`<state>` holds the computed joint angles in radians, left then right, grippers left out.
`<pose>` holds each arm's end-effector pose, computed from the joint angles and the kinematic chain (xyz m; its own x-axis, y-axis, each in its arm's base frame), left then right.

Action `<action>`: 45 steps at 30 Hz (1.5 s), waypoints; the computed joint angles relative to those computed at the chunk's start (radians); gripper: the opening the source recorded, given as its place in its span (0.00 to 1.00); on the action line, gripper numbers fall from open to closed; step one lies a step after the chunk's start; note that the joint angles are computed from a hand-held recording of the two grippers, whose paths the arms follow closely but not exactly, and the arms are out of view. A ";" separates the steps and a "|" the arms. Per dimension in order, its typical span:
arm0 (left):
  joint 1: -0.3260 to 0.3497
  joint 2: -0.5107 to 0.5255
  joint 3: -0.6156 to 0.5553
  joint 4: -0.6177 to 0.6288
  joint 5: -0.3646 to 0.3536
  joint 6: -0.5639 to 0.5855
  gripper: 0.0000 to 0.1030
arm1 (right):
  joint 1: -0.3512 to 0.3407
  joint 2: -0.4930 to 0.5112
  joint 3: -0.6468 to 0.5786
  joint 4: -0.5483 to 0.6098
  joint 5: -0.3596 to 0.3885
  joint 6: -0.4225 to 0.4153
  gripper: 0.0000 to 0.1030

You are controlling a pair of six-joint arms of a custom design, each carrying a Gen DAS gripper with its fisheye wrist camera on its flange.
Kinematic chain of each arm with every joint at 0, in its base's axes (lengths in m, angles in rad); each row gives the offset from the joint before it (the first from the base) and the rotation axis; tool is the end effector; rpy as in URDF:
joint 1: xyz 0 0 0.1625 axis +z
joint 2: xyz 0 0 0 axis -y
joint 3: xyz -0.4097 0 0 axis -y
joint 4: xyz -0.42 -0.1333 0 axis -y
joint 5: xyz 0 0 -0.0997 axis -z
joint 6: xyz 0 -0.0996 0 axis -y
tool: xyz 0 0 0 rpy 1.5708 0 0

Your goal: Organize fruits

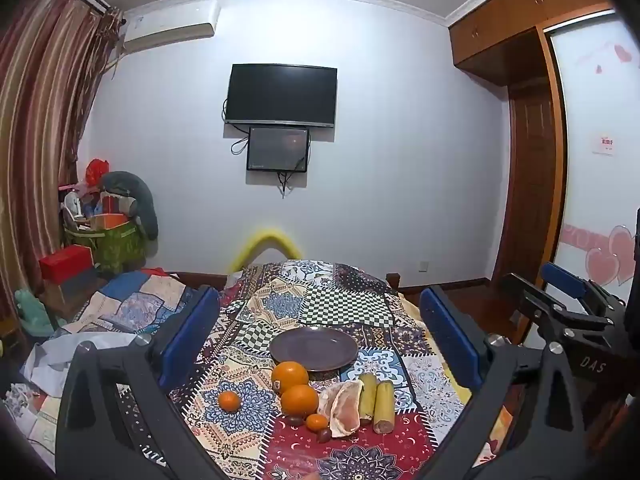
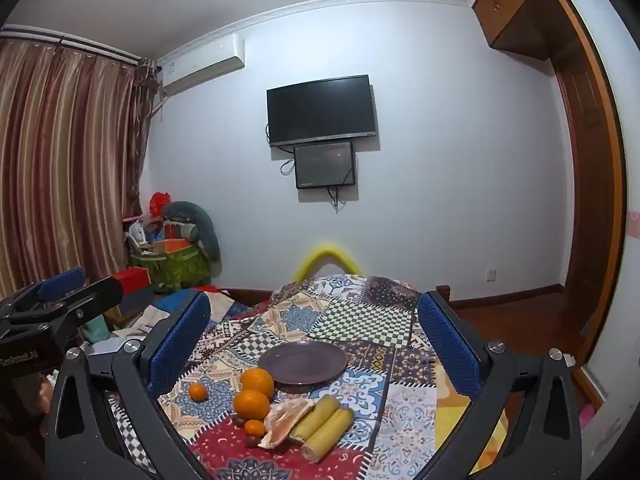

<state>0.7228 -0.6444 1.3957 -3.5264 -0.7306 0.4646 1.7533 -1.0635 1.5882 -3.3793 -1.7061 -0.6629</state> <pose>-0.4119 -0.6400 0.1912 -0.7404 0.1424 -0.6569 0.6717 0.1938 -0.7150 0.2423 -0.6523 0.3779 -0.7549 -0.2128 0.6203 -0.6546 0.1870 -0.7325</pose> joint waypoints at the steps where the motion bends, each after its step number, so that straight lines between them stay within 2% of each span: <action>1: 0.000 0.000 -0.001 0.002 0.002 0.007 0.98 | 0.001 0.000 0.000 -0.003 -0.002 -0.008 1.00; 45: 0.004 -0.007 0.006 0.005 -0.019 -0.029 0.98 | 0.007 0.005 0.001 -0.004 -0.028 -0.025 1.00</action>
